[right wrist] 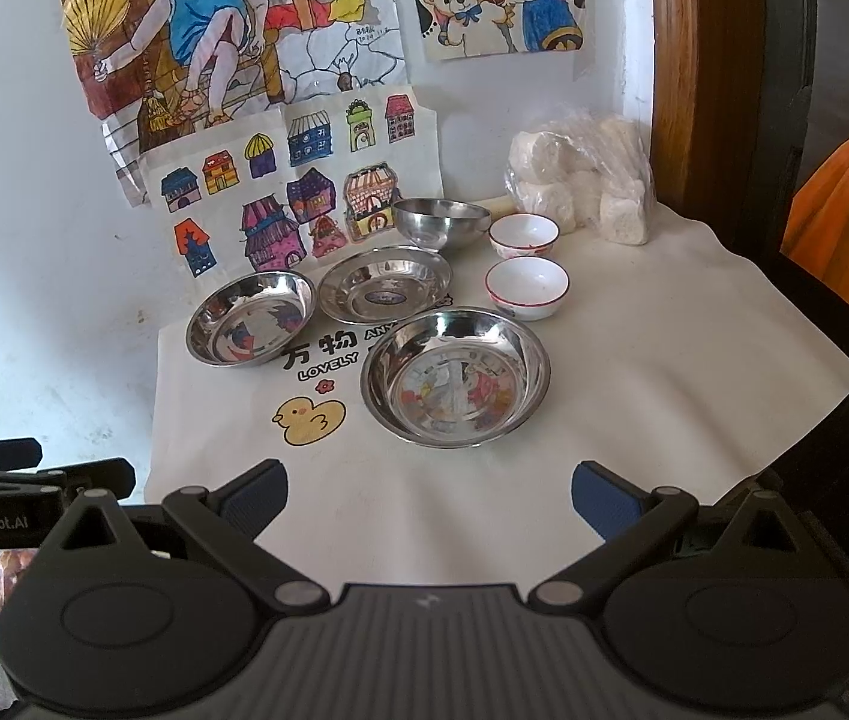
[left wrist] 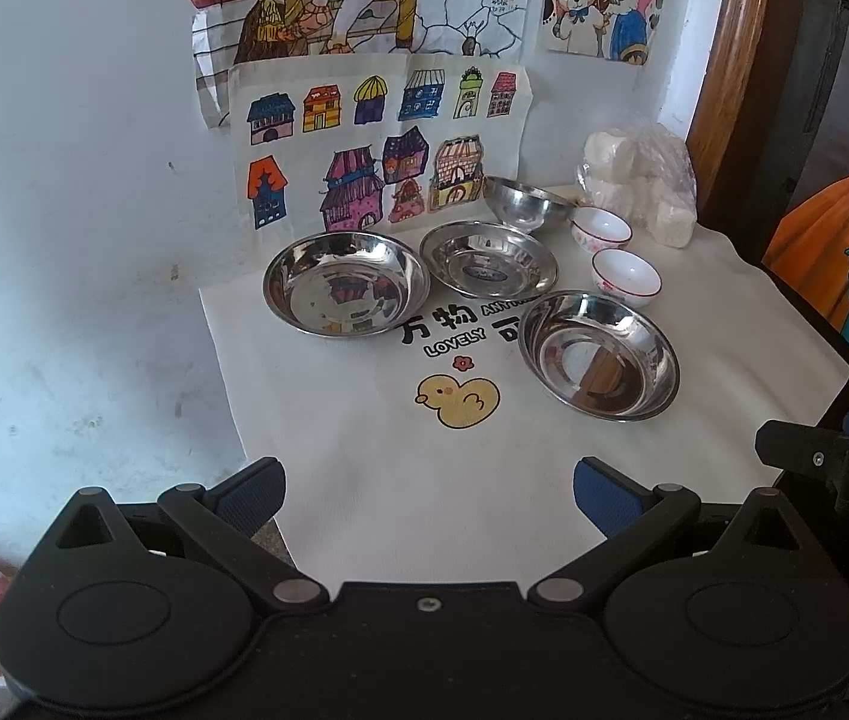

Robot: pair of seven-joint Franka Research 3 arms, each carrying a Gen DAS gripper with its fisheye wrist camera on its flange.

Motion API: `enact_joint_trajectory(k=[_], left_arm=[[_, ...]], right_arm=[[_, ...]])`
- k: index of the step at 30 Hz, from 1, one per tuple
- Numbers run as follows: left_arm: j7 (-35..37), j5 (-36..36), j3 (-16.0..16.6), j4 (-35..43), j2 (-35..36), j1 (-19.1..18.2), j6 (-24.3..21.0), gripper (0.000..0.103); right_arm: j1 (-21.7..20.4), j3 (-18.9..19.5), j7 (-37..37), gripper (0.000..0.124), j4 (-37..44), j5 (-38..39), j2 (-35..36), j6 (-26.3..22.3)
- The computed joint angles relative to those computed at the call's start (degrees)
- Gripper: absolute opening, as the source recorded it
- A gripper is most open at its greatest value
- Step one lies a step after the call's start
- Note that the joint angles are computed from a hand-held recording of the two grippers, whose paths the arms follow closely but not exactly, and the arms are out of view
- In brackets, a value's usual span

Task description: Organize plates and bowls

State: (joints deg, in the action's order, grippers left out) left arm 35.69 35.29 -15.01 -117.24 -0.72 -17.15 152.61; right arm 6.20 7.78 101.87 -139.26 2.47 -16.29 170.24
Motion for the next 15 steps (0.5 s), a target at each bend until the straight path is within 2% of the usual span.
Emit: enact_joint_trajectory(k=[7, 15], left_arm=[[0.93, -0.87, 0.07, 1.22, 0.76, -0.19, -1.23, 0.102], [0.57, -1.6, 0.04, 3.42, 2.33, -0.86, -3.87, 0.102]], right_arm=[[1.38, -1.4, -1.9, 0.103, 0.87, 1.64, 1.16, -0.47], [3.98, -4.17, -8.01, 0.103, 1.92, 6.4, 2.2, -1.33]])
